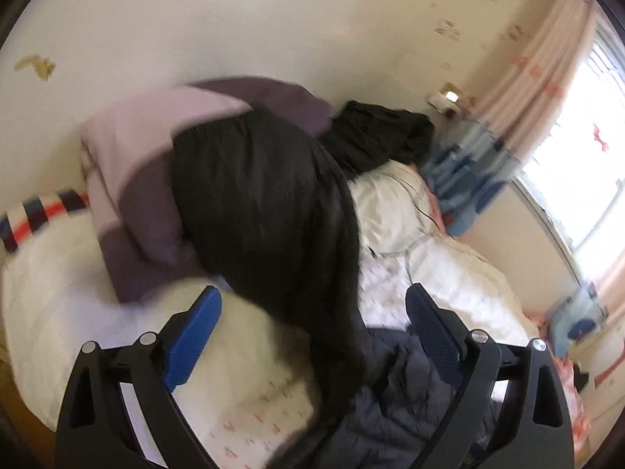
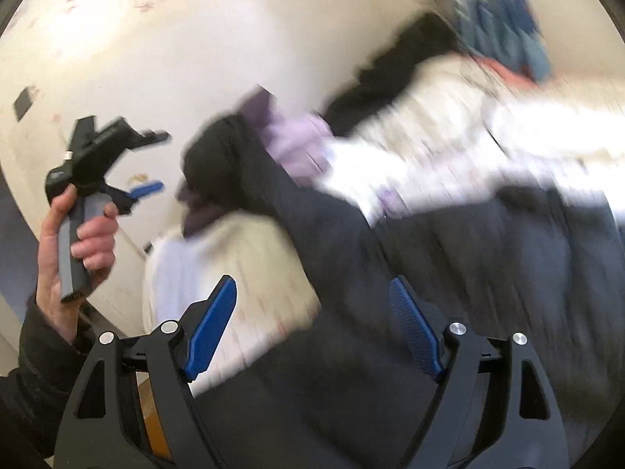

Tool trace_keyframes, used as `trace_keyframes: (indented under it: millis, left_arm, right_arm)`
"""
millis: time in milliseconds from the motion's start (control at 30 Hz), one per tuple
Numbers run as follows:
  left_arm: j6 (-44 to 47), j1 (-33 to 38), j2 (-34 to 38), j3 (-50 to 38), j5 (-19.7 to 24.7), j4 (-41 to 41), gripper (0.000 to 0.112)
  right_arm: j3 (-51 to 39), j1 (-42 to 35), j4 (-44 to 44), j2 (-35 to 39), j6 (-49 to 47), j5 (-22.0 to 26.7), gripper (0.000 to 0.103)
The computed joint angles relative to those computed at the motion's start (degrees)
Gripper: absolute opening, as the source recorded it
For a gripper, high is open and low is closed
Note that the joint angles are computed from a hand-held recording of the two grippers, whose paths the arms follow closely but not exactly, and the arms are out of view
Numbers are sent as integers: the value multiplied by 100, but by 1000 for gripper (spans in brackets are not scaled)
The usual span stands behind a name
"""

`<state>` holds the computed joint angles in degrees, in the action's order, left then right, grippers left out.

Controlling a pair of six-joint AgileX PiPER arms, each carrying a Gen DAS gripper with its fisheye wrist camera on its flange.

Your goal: Fold large clothes

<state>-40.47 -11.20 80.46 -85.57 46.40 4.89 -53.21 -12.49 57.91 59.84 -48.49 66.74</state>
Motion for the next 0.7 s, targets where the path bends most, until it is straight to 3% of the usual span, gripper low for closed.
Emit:
trace_keyframes:
  millis: [100, 167, 233, 333, 400, 467, 700]
  left_arm:
    - [611, 660, 377, -673, 387, -705, 91]
    - [929, 1010, 588, -970, 622, -1055, 91]
    - [1232, 1236, 732, -1056, 718, -1300, 92]
    - [1921, 1588, 836, -825, 820, -1780, 92]
    - [2542, 1880, 732, -400, 734, -2355, 92]
    - [3123, 2147, 486, 217, 603, -2830, 92]
    - [4895, 2916, -901, 2606, 188, -3877, 92]
  right_arm:
    - [-1549, 1694, -158, 1408, 716, -1178, 83]
    - [-2580, 2286, -115, 2456, 1508, -1663, 83]
    - [-3216, 2468, 621, 3397, 1782, -1750, 83]
    - [-3649, 2579, 2151, 4523, 1817, -1007, 82]
    - [-3354, 3036, 2234, 4351, 805, -863, 82]
    - [-2911, 3603, 1399, 3935, 12, -1093, 82]
    - [-1640, 5556, -1830, 2867, 849, -2335, 82]
